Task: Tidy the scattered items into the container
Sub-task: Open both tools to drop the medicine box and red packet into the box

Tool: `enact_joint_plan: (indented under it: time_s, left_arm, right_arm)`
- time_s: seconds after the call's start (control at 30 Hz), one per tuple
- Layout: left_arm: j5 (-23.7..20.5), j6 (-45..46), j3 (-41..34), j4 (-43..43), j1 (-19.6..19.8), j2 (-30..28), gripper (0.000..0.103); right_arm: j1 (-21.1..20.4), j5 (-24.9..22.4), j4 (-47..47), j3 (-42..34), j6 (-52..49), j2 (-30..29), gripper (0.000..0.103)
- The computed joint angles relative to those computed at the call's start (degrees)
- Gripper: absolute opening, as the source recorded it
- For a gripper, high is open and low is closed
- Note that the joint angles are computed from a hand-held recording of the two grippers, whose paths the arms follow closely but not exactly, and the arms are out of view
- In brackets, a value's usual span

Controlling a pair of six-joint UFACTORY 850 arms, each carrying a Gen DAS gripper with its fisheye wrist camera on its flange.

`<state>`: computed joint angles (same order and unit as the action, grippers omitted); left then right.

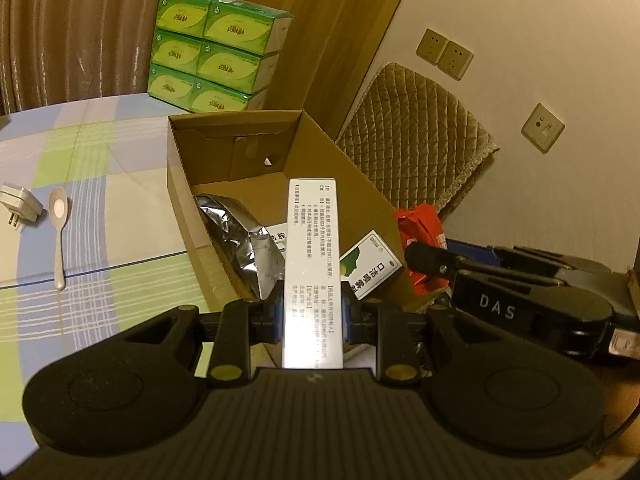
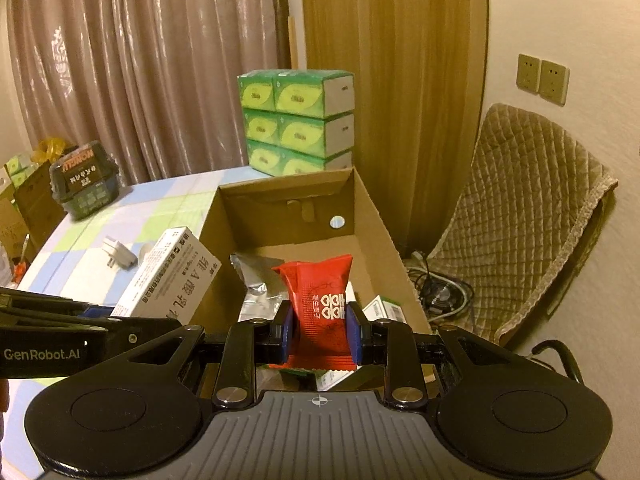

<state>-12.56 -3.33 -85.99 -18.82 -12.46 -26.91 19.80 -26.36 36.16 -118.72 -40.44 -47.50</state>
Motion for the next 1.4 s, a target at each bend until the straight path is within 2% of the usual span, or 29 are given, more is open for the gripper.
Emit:
enact_joint_plan:
  time_s: [0.2,0.73,0.8,0.83,0.87,1.03,1.23,1.3,1.33,1.37,1.4]
  left_arm:
    - [0.35,-0.90,-1.39,-0.28,-0.03,-1.55,0.021]
    - [1.16,3.52,-6.45,-7.76,1.20,-6.57,0.021]
    - [1.29,-0.42,-7.18,-4.01,1.20,-7.19,0.023]
    - [1.69,-4.54,-7.17,-0.49,1.20,-7.27,0.032]
    - [2.23,-6.27,-6.85,0.74,1.29,-7.14,0.036]
    - [2.91,-7.70,-4.92,1.86,2.09,-6.07,0.036]
    - [3.93,-14.60,-2.10,9.06,2.48,-4.27,0.036]
    - [4.25,-16.69,-1.24,10.85,2.62,-3.75,0.036]
    - [4.42,-17.13,-0.74,11.15,2.71,-3.42,0.037]
    - [4.52,-17.38,-0.36,11.29,2.78,-3.18,0.037]
    - [4.61,-17.16,0.03,10.98,2.88,-2.91,0.037]
  right_arm:
    - [-0.10,-1.25,-1.66,-3.32,1.46,-2.33,0.024]
    - [-0.08,-4.60,-7.44,-14.08,7.42,-9.19,0.024]
    - [-0.04,-4.92,-7.89,-14.82,7.88,-9.67,0.024]
    - [-0.03,-4.95,-7.98,-14.92,7.94,-9.78,0.024]
    - [-0.01,-4.99,-8.10,-14.99,8.01,-9.88,0.024]
    - [0.10,-5.72,-8.68,-16.17,8.86,-10.81,0.024]
    - [0.53,-5.55,-7.73,-16.17,8.05,-10.81,0.025]
    - [0.32,-4.32,-2.35,-14.49,3.93,-9.98,0.025]
    - [0.15,-3.93,0.53,-13.91,1.77,-9.71,0.028]
    - [0.13,-4.03,1.02,-14.17,1.66,-9.83,0.035]
    - [0.08,-3.76,1.54,-14.05,1.72,-9.75,0.062]
